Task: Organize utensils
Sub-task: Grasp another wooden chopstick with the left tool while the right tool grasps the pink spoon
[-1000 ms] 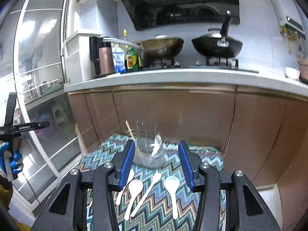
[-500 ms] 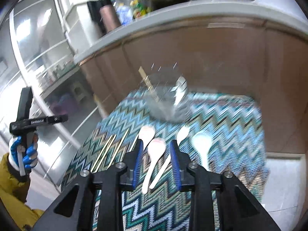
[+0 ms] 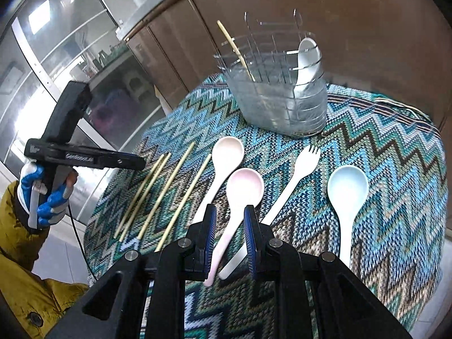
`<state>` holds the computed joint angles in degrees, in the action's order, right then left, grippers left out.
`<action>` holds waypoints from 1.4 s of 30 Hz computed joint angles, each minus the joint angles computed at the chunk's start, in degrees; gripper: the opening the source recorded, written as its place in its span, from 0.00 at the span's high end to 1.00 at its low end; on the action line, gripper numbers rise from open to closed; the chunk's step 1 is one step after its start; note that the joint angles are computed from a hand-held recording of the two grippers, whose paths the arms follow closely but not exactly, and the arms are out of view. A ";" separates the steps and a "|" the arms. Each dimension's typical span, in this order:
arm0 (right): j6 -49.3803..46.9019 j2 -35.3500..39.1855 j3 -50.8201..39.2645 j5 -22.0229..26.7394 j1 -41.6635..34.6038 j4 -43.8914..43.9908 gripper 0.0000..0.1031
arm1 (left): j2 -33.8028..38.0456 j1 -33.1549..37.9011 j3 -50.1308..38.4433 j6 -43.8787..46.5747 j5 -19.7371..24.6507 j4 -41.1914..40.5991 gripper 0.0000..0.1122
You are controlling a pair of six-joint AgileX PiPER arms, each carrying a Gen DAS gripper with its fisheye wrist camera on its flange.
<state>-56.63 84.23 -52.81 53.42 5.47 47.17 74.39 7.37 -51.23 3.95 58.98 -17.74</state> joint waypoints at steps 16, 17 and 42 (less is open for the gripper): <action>0.58 16.63 -13.45 4.72 2.96 -2.34 0.81 | 16.50 -5.88 -8.07 -4.88 0.29 4.12 0.79; 0.82 17.45 -14.31 5.30 3.20 -2.49 0.81 | 17.54 -5.96 -9.07 -4.98 0.93 4.11 0.80; 3.30 27.55 -25.14 11.14 7.68 -7.69 0.81 | 31.76 -9.96 -23.94 -7.38 6.18 4.02 0.86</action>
<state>-53.33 111.78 -77.96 64.56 13.15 39.48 106.15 -2.59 -75.16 -3.42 65.15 -13.72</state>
